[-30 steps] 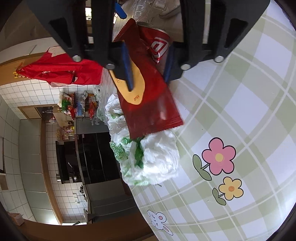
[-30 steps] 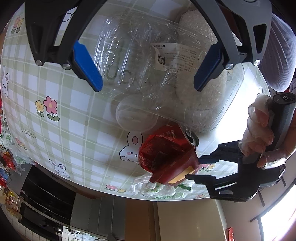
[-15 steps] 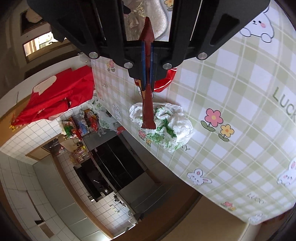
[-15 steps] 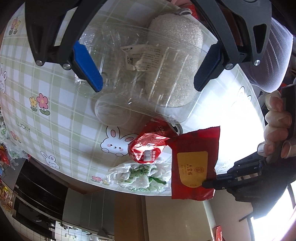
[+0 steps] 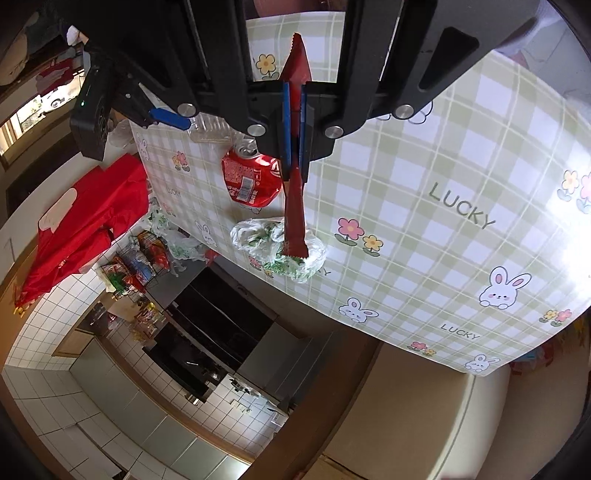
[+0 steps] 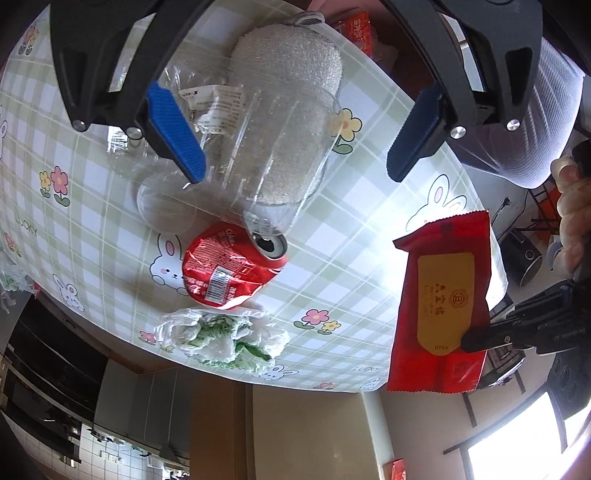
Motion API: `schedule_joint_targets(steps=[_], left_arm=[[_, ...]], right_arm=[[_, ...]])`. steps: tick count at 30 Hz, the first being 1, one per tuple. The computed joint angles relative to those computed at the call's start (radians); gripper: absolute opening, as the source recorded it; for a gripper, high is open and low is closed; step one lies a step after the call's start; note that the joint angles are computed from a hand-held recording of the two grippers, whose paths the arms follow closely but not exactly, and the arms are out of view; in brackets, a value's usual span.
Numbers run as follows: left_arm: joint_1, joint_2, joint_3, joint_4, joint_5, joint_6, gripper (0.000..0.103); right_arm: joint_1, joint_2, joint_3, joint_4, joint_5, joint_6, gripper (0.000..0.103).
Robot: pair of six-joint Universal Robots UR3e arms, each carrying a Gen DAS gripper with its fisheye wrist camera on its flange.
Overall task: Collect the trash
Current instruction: 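Close the right tool on the clear plastic tray and lift it while the left tool holds the packet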
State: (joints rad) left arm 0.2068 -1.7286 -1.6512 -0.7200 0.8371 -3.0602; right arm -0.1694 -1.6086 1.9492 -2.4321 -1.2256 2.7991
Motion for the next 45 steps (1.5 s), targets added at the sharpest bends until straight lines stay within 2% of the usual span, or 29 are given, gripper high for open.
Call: schedule_joint_targets(steps=[2,3,4,5,12,17,24,26,29,33,38,40,42,45], left_arm=[[0.02,0.056,-0.068,0.001,0.005,0.018,0.004],[0.028,0.084,-0.1,0.002,0.013,0.023,0.004],[0.031,0.112,-0.128,0.003,0.024,0.022,0.004],[0.036,0.141,-0.157,0.001,0.033,0.02,0.004],[0.091,0.351,-0.33,-0.039,0.055,0.009,0.004],[0.192,0.552,-0.435,-0.203,0.009,0.122,0.004],[0.367,0.815,-0.521,-0.523,-0.094,0.396,0.004],[0.422,0.885,-0.548,-0.621,-0.125,0.462,0.004],[0.471,0.949,-0.569,-0.738,-0.143,0.534,0.004],[0.511,0.986,-0.558,-0.856,-0.146,0.608,0.004],[0.537,0.996,-0.537,-0.903,-0.138,0.636,0.004],[0.547,1.005,-0.53,-0.921,-0.137,0.649,0.004],[0.548,1.01,-0.526,-0.922,-0.133,0.652,0.004],[0.563,1.021,-0.517,-0.953,-0.134,0.667,0.004]], right_arm=[[0.004,0.013,-0.007,0.012,0.005,-0.024,0.096],[0.003,0.024,-0.012,0.022,0.015,-0.033,0.091],[0.006,0.038,-0.024,0.043,0.022,-0.046,0.08],[0.012,0.052,-0.037,0.062,0.022,-0.058,0.078],[0.0,0.01,-0.025,0.123,0.06,-0.107,0.078],[-0.041,-0.077,0.051,0.13,0.074,-0.082,0.078],[-0.068,-0.25,0.175,0.132,0.057,-0.023,0.077],[-0.038,-0.258,0.194,0.127,0.022,-0.035,0.076],[0.046,-0.23,0.208,0.057,-0.08,-0.034,0.07],[0.103,-0.176,0.208,-0.047,-0.156,0.013,0.059],[0.169,-0.037,0.146,-0.129,-0.255,0.046,0.049],[0.204,0.002,0.127,-0.159,-0.305,0.039,0.038],[0.229,0.016,0.121,-0.179,-0.346,0.031,0.027],[0.226,-0.028,0.136,-0.197,-0.346,0.03,0.022]])
